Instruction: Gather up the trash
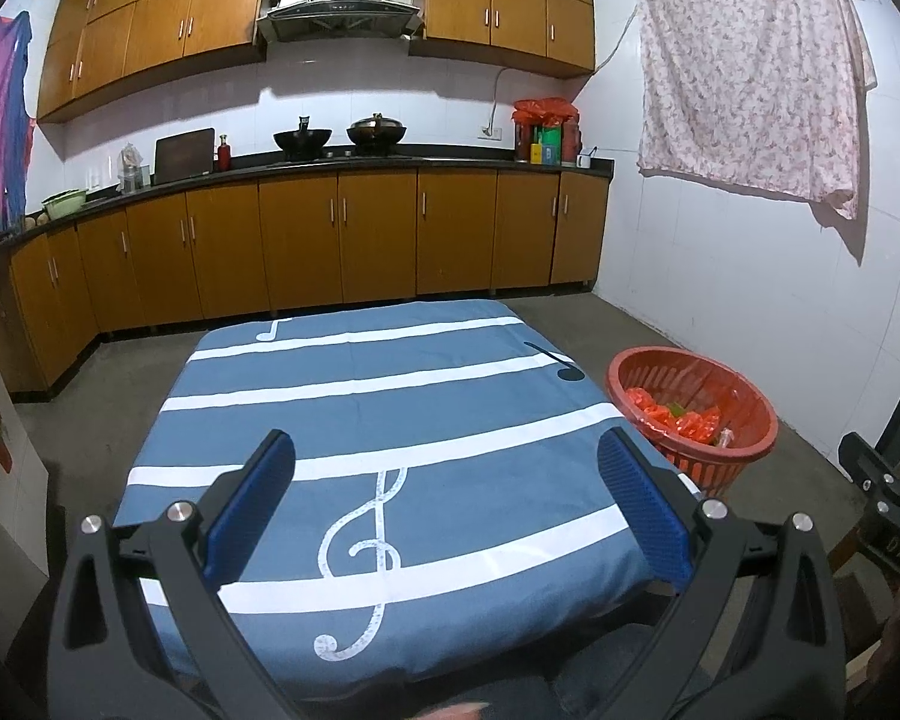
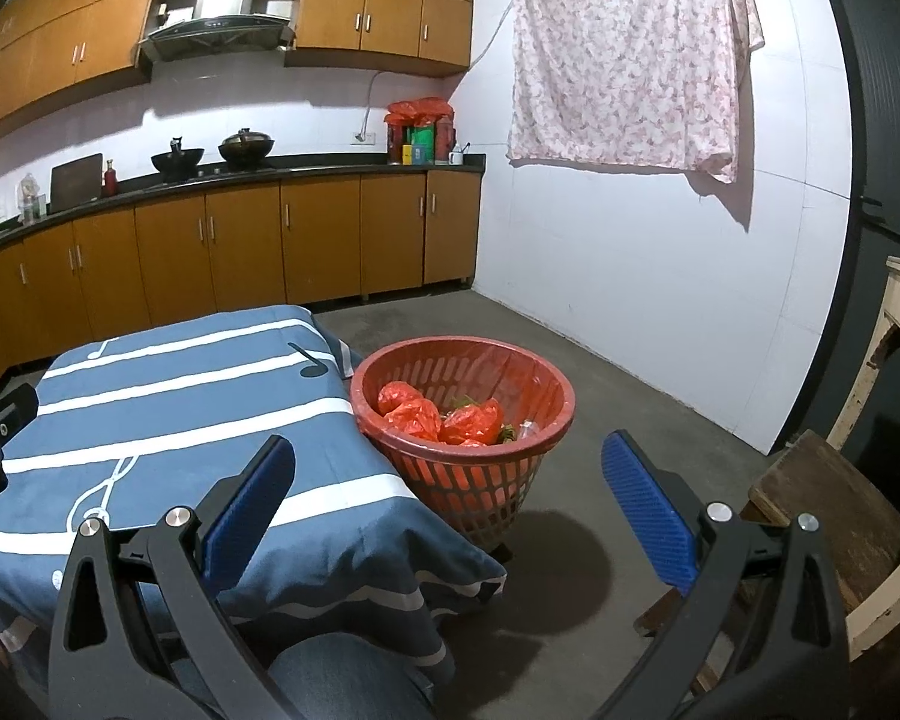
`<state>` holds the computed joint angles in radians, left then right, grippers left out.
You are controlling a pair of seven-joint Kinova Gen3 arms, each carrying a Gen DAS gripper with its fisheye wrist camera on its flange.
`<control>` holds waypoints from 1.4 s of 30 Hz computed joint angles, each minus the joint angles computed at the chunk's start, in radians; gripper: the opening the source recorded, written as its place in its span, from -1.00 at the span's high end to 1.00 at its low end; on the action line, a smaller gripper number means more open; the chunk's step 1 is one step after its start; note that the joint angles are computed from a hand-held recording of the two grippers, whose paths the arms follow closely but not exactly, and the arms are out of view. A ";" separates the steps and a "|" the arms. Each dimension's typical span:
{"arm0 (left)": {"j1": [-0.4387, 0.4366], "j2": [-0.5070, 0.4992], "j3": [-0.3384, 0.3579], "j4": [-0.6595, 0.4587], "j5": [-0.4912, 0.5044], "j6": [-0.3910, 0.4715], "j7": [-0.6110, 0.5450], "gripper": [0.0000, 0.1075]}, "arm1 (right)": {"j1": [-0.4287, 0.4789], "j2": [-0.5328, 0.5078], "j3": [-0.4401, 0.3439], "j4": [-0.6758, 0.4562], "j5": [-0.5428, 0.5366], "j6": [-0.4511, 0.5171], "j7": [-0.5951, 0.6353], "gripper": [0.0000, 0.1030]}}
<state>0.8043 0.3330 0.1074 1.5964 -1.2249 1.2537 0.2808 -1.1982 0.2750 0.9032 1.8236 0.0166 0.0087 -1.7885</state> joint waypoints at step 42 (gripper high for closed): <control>0.005 0.010 -0.008 -0.023 0.006 -0.005 -0.012 -0.84 | 0.000 -0.005 0.000 -0.002 0.029 0.008 -0.023 -0.97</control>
<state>0.8091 0.3429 0.0997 1.5737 -1.2185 1.2488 0.2687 -1.1986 0.2695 0.9034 1.8221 0.0451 0.0171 -1.8116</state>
